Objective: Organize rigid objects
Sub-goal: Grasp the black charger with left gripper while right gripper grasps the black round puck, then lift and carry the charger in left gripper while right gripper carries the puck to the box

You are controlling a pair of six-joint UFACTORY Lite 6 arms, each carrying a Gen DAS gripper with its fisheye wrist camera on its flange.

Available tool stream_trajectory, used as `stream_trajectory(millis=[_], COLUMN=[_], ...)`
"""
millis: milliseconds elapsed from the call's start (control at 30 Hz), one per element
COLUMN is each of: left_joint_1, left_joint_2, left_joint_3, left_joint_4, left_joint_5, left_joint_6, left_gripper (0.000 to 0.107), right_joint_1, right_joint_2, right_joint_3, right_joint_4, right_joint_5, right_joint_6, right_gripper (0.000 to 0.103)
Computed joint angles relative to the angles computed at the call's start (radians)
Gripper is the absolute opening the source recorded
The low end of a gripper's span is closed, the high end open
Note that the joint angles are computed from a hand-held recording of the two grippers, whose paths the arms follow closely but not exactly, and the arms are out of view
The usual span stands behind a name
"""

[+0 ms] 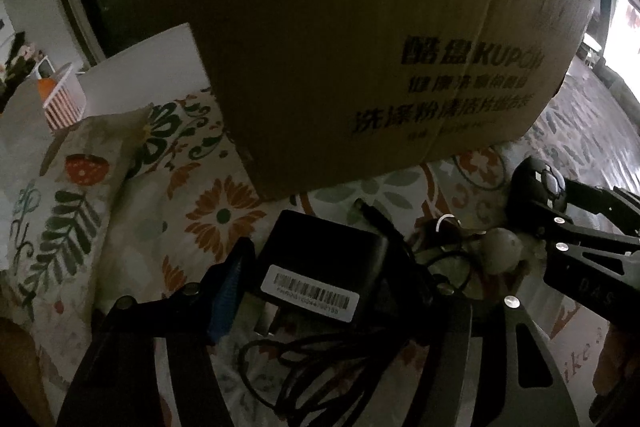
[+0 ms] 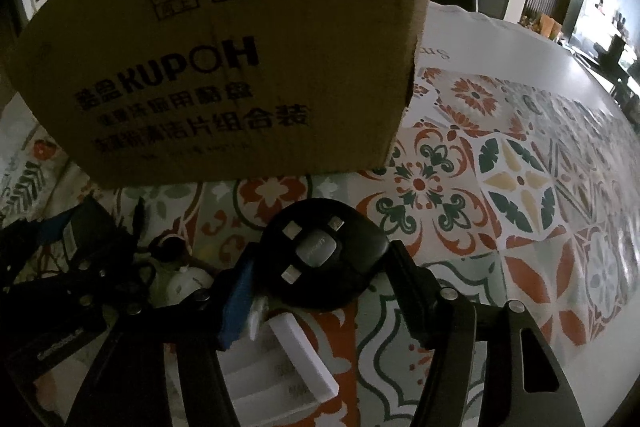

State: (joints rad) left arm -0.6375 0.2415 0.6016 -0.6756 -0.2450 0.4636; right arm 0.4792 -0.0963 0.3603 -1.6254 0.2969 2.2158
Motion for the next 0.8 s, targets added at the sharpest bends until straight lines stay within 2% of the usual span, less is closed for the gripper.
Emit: stream_trajectory(millis=[100, 200, 267, 333, 433, 633, 700, 800], left_joint_1=[-0.014, -0.029, -0.040, -0.037, -0.041, -0.127, -0.174, -0.214], left_joint_2=[-0.066, -0.166, -0.204, -0.277, -0.372, -0.471, -0.416, -0.473], left_joint_3=[-0.047, -0.087, -0.106, -0.141, -0.180, -0.201, -0.124, -0.115], left_joint_4=[-0.074, -0.264, -0.325, -0.415, -0.578, -0.882, -0.937, -1.089], left_joint_5=[-0.004, 0.015, 0.013, 0.024, 0.033, -0.020, -0.049, -0.097], left_joint_6=[0.055, 0.226, 0.270, 0.361, 0.522, 0.754, 0.778, 0.910], left_gripper=[0.064, 0.064, 0.064, 0.057, 0.057, 0.056, 0.056, 0.056], right_joint_1=[0.007, 0.013, 0.035, 0.040, 0.073, 0.212, 0.232, 0.291], right_joint_2=[-0.055, -0.120, -0.176, -0.238, -0.336, -0.495, -0.520, -0.573], right_joint_3=[-0.022, -0.046, -0.056, -0.068, -0.089, -0.104, -0.091, -0.085], right_joint_4=[0.070, 0.138, 0.239, 0.337, 0.448, 0.588, 0.609, 0.639], right_joint_5=[0.003, 0.020, 0.047, 0.066, 0.118, 0.271, 0.306, 0.372], right_joint_6=[-0.065, -0.140, -0.235, -0.343, -0.453, -0.543, -0.562, -0.575], right_gripper=[0.063, 0.063, 0.063, 0.063, 0.063, 0.063, 0.063, 0.063])
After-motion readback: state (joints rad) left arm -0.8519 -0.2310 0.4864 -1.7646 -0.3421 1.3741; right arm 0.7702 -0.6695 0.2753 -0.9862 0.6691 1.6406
